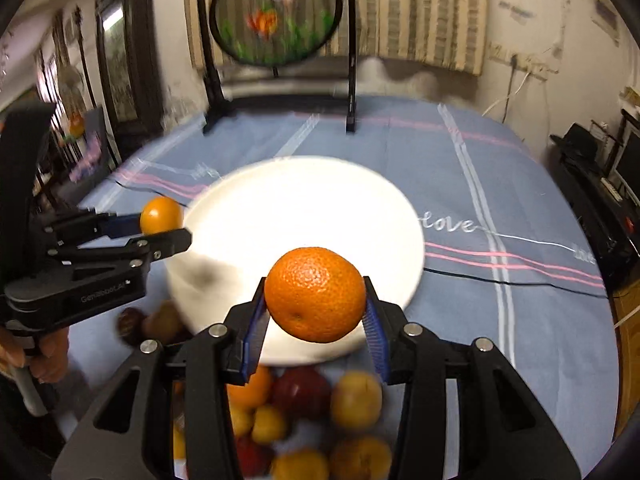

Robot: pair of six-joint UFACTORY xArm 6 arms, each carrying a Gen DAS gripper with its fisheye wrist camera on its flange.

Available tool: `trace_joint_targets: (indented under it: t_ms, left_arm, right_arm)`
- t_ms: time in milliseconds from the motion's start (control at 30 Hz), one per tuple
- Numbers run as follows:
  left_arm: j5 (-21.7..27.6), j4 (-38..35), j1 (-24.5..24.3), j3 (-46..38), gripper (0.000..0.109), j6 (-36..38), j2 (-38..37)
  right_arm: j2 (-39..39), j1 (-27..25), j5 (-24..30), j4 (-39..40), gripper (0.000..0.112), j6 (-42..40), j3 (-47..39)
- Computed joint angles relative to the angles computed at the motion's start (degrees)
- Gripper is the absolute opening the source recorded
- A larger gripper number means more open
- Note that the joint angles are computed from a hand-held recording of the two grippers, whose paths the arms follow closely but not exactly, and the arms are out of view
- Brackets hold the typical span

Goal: Organize fruits
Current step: 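Carry both fruits over the white plate and open both tools to release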

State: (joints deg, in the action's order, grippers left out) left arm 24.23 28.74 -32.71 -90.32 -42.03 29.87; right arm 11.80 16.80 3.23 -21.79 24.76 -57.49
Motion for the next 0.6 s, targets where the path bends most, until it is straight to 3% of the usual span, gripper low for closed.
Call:
trace_joint_targets:
  t_ms: [133,233,300,367,600]
  left_arm:
    - [7.3,-4.7,-0.2,-12.8,0.042,6.6,9.2]
    - [10.1,-8.5,-0.1,-17.0,0.043,9.3,12.2]
    - [12.0,-10.6,0.2,-19.2,0.049,9.9,13.5]
    - [11.8,-7.8,0.2,-18.0,0.062,6.9,12.5]
    - [4.3,8.9,-0.2,-2.1,0.084,-6.9,-0.1]
  right_arm:
    - [7.2,-0.1,7.2,-2.0,0.044,0.1,-8.7]
    - [10.5,0.0,11.2,6.7,0.045,-6.3,-12.8]
    - [11.0,0.0,13.0,4.0,0.051,-4.0,-14.0]
    - [9.6,-0.7,11.0,-4.7,0.064,3.7,-12.6]
    - [-1.1,-3.2,2.9,-14.8,0.064,13.3,0.1]
